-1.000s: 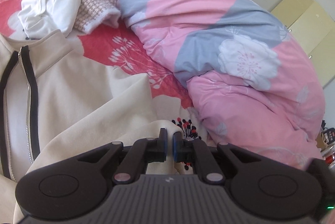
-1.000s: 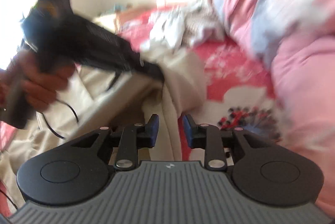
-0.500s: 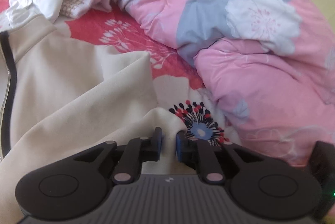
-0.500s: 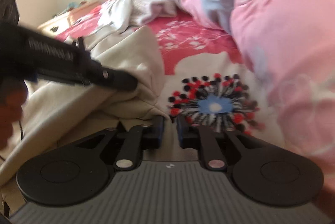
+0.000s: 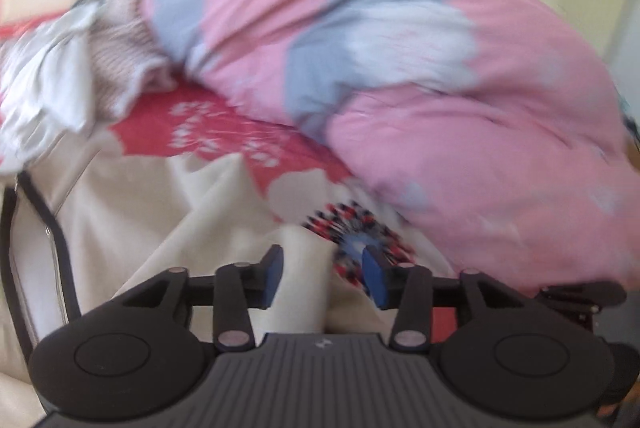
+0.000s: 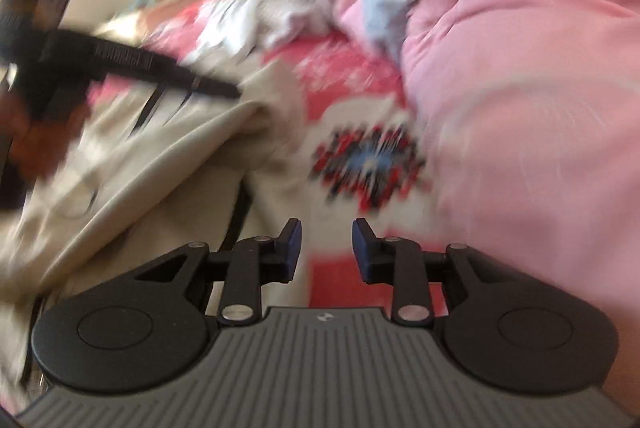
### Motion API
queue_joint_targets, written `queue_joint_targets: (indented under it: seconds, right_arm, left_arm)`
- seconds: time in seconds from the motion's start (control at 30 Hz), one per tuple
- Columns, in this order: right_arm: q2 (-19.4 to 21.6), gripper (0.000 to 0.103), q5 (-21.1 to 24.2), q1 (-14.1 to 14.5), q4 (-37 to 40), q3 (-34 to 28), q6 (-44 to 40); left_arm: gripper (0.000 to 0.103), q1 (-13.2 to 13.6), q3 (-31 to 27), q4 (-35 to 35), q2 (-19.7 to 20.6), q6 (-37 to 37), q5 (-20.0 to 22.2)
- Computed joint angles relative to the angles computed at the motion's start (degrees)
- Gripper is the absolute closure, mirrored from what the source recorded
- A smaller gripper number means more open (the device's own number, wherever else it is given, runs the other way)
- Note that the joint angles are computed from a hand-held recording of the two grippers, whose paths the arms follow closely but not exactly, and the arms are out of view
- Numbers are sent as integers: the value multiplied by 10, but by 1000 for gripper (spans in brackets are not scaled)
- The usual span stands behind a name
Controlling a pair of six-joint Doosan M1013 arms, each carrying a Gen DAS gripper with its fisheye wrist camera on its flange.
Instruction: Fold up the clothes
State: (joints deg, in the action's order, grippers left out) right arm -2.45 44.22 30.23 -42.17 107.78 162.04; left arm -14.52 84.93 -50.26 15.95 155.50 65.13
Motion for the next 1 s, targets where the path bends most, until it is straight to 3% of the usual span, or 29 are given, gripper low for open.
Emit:
queue_joint_targets:
  seconds: [0.07, 0.23, 0.3, 0.33, 0.4, 0.47, 0.57, 0.67, 0.8, 0.83, 0.87, 1.0]
  right_arm:
    - [-2, 76, 7, 4, 66, -9, -66]
    - [3, 77, -24, 31, 71, -9, -134]
    - [20, 77, 10, 23, 159, -21, -203]
    - [23, 77, 13, 18, 210, -18, -230]
    - [12, 77, 3, 18, 240, -9, -241]
    - [4, 77, 12, 13, 268, -13, -267]
    - [-10, 76, 35, 20, 238, -15, -211]
    - [-23, 75, 49, 26, 228, -6, -131]
    - [-22, 75, 24, 15, 283, 8, -114]
    - [-23, 77, 18, 15, 293, 13, -110]
    - [-22, 87, 13, 15, 295, 15, -104]
    - [-13, 92, 50, 26, 282, 3, -125]
  left_arm:
    - [55, 2, 4, -2, -3, 14, 8]
    - [56, -1, -4, 18, 10, -46, 12]
    - [56, -2, -8, 29, 15, -70, 8]
    - [58, -1, -8, 31, 14, -74, 3]
    - [58, 5, -10, 22, 13, -65, 12]
    - [58, 14, -20, 15, 15, -43, 55]
    - [57, 19, -38, 52, 17, 3, 169]
    - [57, 10, -5, 115, -12, 96, 214]
    - [57, -7, 71, 173, -61, 213, 173]
    - [57, -9, 84, 178, -67, 212, 156]
    - [57, -10, 96, 181, -73, 208, 139]
    - [56, -7, 83, 181, -67, 155, 155]
